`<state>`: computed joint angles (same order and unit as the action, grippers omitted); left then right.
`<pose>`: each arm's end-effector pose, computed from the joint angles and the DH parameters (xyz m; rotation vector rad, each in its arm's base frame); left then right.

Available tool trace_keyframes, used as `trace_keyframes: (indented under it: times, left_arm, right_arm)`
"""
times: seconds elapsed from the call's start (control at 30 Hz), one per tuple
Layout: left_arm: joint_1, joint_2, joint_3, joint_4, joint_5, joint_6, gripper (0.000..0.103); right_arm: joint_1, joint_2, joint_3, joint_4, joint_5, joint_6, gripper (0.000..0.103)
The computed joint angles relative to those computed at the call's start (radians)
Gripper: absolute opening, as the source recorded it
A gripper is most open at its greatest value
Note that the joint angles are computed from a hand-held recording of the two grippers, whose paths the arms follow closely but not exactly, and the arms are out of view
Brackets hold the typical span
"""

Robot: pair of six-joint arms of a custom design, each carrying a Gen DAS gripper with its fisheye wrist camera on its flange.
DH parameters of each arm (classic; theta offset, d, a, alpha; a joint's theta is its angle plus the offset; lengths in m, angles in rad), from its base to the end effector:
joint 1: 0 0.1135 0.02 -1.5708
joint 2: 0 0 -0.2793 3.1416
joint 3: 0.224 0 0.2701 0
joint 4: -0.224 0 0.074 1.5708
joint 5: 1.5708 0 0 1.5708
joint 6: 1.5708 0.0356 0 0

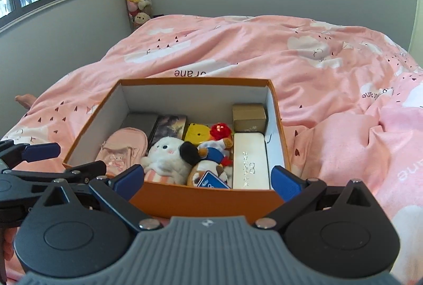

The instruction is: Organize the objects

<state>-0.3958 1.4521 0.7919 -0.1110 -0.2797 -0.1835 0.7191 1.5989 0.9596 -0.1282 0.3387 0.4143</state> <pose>0.2892 -0.1102 0.2013 0.1077 2.3026 0.0327 0.2729 0.2232 0.2090 -0.1829 2.2849 0.1915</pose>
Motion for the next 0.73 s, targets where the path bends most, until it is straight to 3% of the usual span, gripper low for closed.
trace_keyframes:
  times: [0.73]
  left_arm:
    - [0.006, -0.002, -0.002, 0.0, 0.005, -0.001, 0.094]
  right_arm:
    - [0.0, 0.004, -0.015, 0.003, -0.024, 0.006, 0.102]
